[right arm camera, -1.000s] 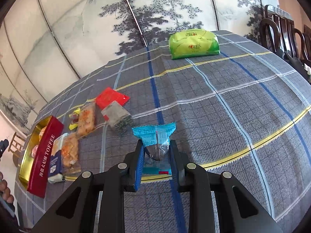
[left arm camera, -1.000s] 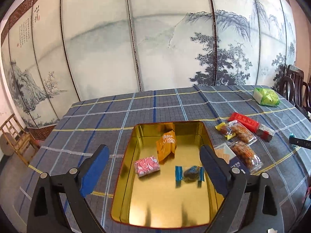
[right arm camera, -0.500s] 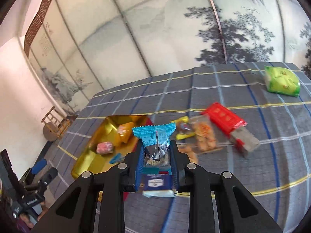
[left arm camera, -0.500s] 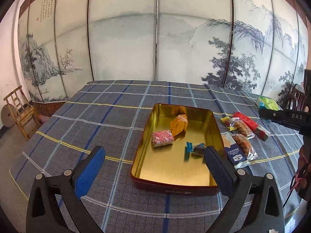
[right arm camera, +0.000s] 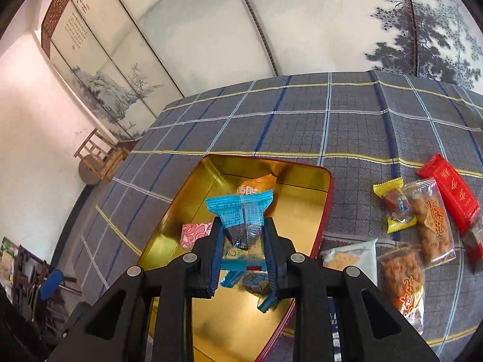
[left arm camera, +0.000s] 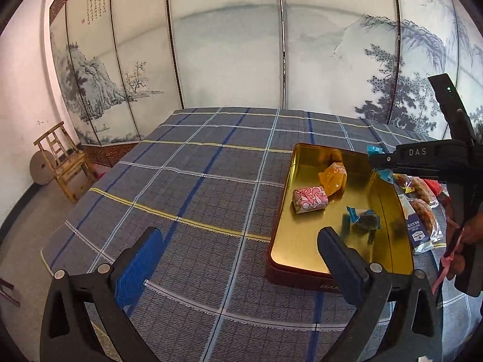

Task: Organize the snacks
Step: 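Carry the blue candy into the tin and open the right tool, then lower the right tool onto the blue soda cracker pack and grasp it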

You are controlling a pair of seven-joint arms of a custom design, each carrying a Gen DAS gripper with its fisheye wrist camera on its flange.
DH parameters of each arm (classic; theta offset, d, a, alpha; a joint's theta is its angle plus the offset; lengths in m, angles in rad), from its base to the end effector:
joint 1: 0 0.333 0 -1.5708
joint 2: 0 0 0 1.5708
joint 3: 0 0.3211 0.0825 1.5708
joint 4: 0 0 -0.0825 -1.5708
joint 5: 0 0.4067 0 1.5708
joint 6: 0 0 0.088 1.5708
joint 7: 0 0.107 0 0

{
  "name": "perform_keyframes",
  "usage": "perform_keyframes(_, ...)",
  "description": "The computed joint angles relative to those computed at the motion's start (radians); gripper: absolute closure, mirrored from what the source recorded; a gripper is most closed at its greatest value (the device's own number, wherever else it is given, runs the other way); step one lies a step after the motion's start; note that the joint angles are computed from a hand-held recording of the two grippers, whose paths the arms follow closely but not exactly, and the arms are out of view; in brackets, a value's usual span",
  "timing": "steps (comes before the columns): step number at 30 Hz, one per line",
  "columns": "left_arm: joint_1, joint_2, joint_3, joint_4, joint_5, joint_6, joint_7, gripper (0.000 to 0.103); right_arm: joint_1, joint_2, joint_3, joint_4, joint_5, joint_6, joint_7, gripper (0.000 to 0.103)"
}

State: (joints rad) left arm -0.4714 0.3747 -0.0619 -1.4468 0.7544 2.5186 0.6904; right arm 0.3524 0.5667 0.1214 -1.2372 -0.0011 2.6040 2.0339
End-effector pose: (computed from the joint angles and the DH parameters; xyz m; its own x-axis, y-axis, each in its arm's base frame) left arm 0.6418 -0.3766 0.5533 -0.0710 -0.9949 -0.0716 -0.6178 0.1002 -0.7799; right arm 0.7192 0.3371 0.5368 0.1050 -0.9198 -0.3781 -0.7720 0.1643 -0.6141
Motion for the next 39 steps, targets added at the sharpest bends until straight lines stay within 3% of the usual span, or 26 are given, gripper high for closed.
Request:
perform_keyframes(9,0.001,0.024,0.0,0.024,-0.029,-0.013,0.039,0.002,0.031,0.136,-0.036,0.227,-0.041,-0.122,0.019,0.077)
perform_keyframes(16,-0.007,0.032,0.006,0.033,-0.029,-0.02,0.05,0.002,0.027,0.14,-0.036,0.225,-0.033,-0.102,0.026,0.074)
perform_keyframes(21,-0.011,0.029,0.007,0.029,-0.026,-0.02,0.051,0.002,0.004,0.071,-0.024,0.108,-0.014,-0.012,0.04,0.074)
perform_keyframes(26,-0.009,0.019,0.004,0.01,-0.022,0.011,0.055,0.002,-0.028,-0.15,-0.012,-0.243,-0.009,0.173,0.039,0.074)
perform_keyframes(29,-0.008,0.015,0.003,-0.004,-0.018,0.049,0.049,0.002,-0.013,-0.301,-0.046,-0.466,-0.081,0.196,0.091,0.074)
perform_keyframes(32,-0.015,0.031,-0.003,0.013,-0.032,0.045,0.07,0.002,-0.031,-0.397,-0.036,-0.614,-0.076,0.167,0.108,0.074)
perform_keyframes(35,-0.02,0.043,-0.011,0.025,-0.059,0.04,0.113,0.002,-0.039,-0.427,-0.026,-0.674,-0.064,0.167,0.107,0.074)
perform_keyframes(39,-0.039,0.034,0.0,0.013,-0.043,0.052,0.132,0.001,-0.044,-0.371,-0.018,-0.608,-0.07,0.159,0.057,0.074)
